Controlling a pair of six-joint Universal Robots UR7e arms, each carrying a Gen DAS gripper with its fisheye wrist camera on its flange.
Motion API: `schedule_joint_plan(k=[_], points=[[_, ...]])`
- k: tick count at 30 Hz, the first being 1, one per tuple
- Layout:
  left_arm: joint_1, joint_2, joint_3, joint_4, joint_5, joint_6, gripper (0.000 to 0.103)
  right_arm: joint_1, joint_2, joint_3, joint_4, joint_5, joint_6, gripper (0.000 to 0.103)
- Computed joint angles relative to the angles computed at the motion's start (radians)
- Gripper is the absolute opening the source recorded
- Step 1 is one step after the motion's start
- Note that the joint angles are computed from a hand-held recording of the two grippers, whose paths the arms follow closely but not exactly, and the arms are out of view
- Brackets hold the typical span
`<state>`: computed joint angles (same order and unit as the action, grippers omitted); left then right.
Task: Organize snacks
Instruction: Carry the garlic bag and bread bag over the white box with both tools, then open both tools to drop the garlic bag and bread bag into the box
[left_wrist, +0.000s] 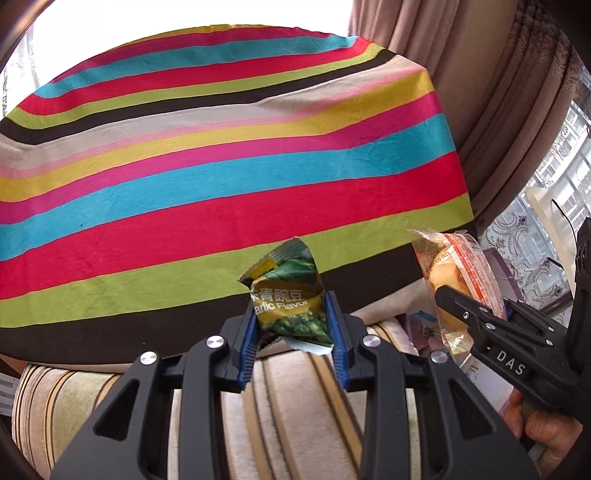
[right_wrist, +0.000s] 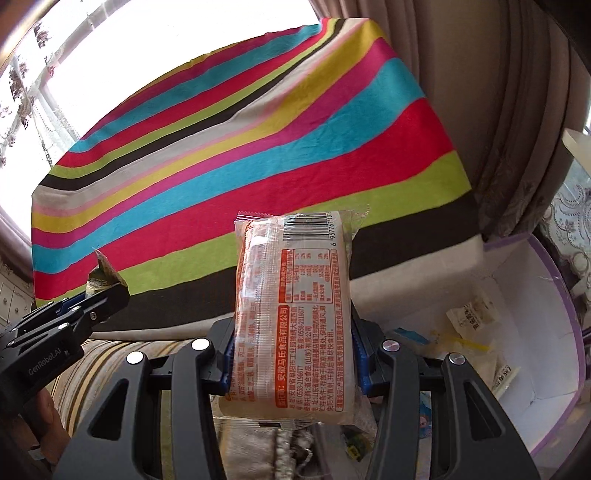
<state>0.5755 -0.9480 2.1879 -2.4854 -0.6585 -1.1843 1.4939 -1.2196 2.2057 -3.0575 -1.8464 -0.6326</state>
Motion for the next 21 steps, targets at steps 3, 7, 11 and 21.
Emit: schedule_joint_plan(k=[3, 7, 11, 21], points=[[-0.001, 0.056, -0.044, -0.041, -0.024, 0.071, 0.034, -0.049, -0.039, 0.003, 0.005, 0.007, 0.001, 0.046], [0.001, 0.132, -0.110, -0.073, -0.057, 0.157, 0.034, -0.109, -0.084, 0.005, 0.002, 0.016, 0.001, 0.046], [0.006, 0.198, -0.175, -0.091, -0.099, 0.230, 0.034, -0.153, -0.117, 0.005, 0.005, 0.031, 0.000, 0.046], [-0.001, 0.300, -0.285, -0.057, -0.180, 0.310, 0.034, -0.245, -0.160, 0.004, 0.025, 0.074, 0.005, 0.047]])
